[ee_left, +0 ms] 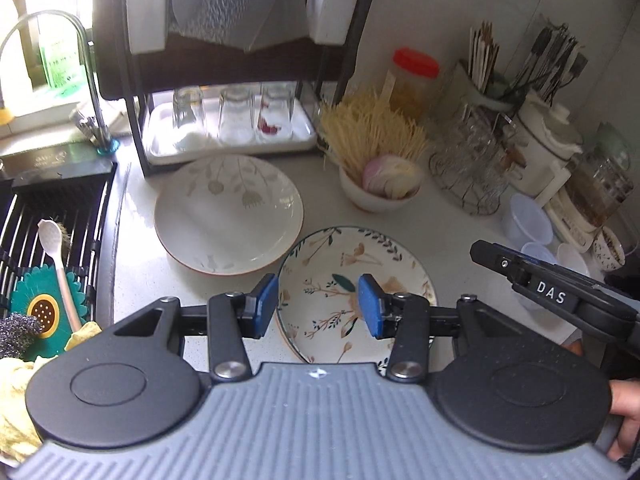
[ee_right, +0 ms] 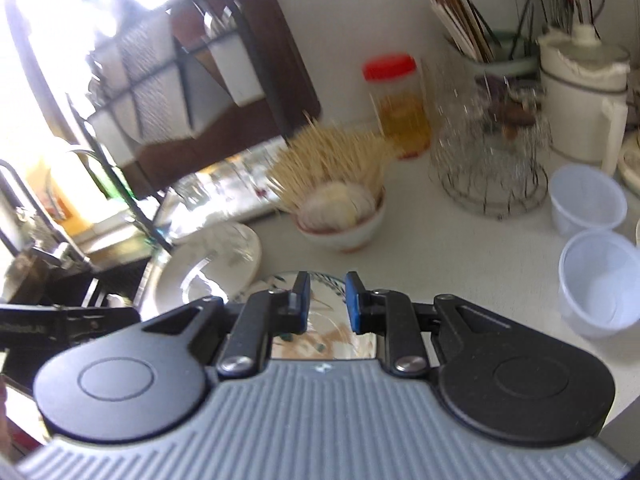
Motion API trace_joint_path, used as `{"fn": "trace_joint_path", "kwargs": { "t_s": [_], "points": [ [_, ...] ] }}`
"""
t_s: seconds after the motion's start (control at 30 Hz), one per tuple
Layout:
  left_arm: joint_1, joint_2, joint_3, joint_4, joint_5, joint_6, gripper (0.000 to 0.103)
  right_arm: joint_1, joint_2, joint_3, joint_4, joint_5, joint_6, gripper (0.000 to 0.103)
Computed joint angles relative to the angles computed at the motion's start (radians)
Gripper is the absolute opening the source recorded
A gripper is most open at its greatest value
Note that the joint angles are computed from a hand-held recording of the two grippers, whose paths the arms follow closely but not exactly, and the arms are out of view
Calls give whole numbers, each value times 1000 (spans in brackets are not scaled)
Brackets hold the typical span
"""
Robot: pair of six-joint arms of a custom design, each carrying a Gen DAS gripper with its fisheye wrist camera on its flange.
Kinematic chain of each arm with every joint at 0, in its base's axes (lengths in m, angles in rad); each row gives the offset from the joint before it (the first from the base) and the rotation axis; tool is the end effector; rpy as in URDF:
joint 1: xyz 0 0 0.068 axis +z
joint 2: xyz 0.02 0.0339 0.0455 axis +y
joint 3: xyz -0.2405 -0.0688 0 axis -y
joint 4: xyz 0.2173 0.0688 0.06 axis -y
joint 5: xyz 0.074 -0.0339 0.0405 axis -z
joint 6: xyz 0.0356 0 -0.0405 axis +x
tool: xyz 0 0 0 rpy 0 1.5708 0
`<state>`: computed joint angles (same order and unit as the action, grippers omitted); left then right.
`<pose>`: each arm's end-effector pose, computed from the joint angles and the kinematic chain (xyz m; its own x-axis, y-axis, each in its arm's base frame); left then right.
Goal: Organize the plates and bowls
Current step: 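Withdraw the left gripper and move it toward the other leaf-pattern bowl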
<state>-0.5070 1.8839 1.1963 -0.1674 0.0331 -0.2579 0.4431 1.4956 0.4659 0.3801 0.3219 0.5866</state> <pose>0.3246 -0.1817 0.1681 -0.7665 0.1341 -0.6281 0.3194 0.9281 -0.1915 0.2317 0.0975 0.1328 -0.5543 0.3182 -0.7691 0.1533 0.9473 0.2814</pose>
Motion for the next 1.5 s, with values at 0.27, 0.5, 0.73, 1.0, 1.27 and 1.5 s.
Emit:
{"fn": "trace_joint_path", "kwargs": {
  "t_s": [0.27,0.5,0.73,1.0,1.27,1.5],
  "points": [
    [-86,-206,-177,59,-103,-74,50,71,-309,-66,-157,39,-40,23],
    [-153,-346,-317,78,-169,-181,50,174,-490,-98,-288,87,-28,23],
    [-229,-454,-400,39,-247,-254,50,269,-603,-105,-412,128,-10,23],
    [-300,-485,-413,12,-312,-328,50,263,-685,-123,-468,66,-37,23],
    [-335,-398,-329,-12,-389,-369,50,120,-738,-145,-482,-118,-182,23],
    [-403,-313,-297,-5,-454,-473,50,-39,-772,-178,-489,-304,-280,23]
  ]
}}
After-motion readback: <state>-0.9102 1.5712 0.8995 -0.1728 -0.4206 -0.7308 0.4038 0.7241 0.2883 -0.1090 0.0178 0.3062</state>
